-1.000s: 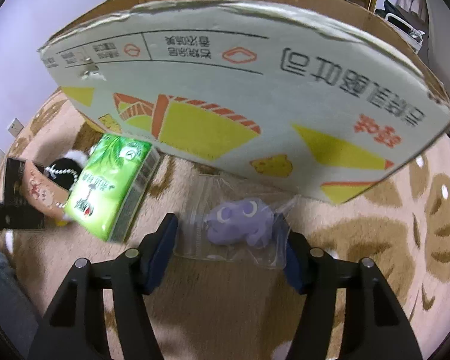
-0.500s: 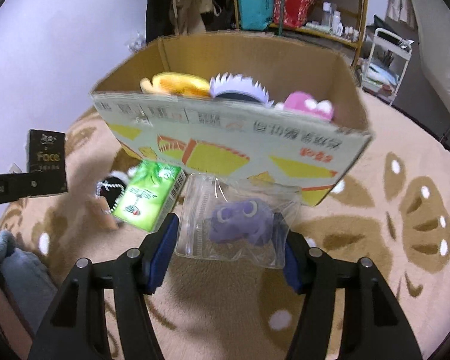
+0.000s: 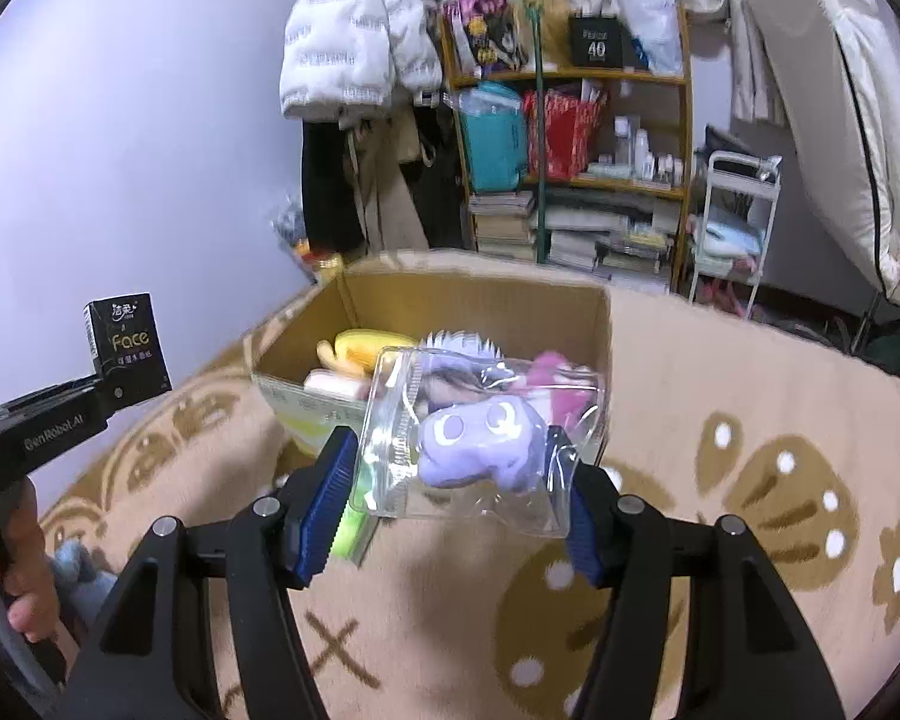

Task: Organize soft objects
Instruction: 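Lift the black box and bagged purple plush and carry both over the cardboard box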

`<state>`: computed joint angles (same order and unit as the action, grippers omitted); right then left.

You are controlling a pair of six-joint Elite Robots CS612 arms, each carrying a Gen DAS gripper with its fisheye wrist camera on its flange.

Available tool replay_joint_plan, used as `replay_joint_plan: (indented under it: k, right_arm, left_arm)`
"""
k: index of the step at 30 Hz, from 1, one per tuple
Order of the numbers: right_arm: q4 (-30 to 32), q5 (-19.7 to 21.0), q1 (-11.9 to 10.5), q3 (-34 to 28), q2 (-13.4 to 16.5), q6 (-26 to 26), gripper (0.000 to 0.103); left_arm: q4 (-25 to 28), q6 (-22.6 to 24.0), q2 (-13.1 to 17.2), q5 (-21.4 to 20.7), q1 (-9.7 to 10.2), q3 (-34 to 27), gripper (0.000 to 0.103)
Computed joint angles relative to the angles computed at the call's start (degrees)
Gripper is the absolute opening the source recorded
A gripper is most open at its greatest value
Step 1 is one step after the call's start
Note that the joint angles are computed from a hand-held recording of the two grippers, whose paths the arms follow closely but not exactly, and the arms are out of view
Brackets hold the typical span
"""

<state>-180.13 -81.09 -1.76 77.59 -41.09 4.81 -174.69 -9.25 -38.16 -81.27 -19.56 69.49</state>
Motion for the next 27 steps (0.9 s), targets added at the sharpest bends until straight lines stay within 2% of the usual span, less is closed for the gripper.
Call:
replay_joint_plan:
  k: [12, 20, 27]
  right_arm:
    - [-7.6, 0.3, -0.4, -0.4, 0.2, 1.5, 0.066]
    - [-14.6, -1.8, -0.4, -1.8, 1.3, -0.8, 0.066]
    - [-15.0, -2.5, -0.4, -5.2, 3.2, -0.8, 0.066]
  left_arm:
    - [-14.2, 7.1, 1.2, 1.9, -1.38, -0.7, 0.020]
    - [-13.6, 8.3, 2.7, 2.2, -1.69, -5.0, 0.020]
    - [-11.9, 8.4, 4.5, 1.5, -1.80, -9.1, 0.021]
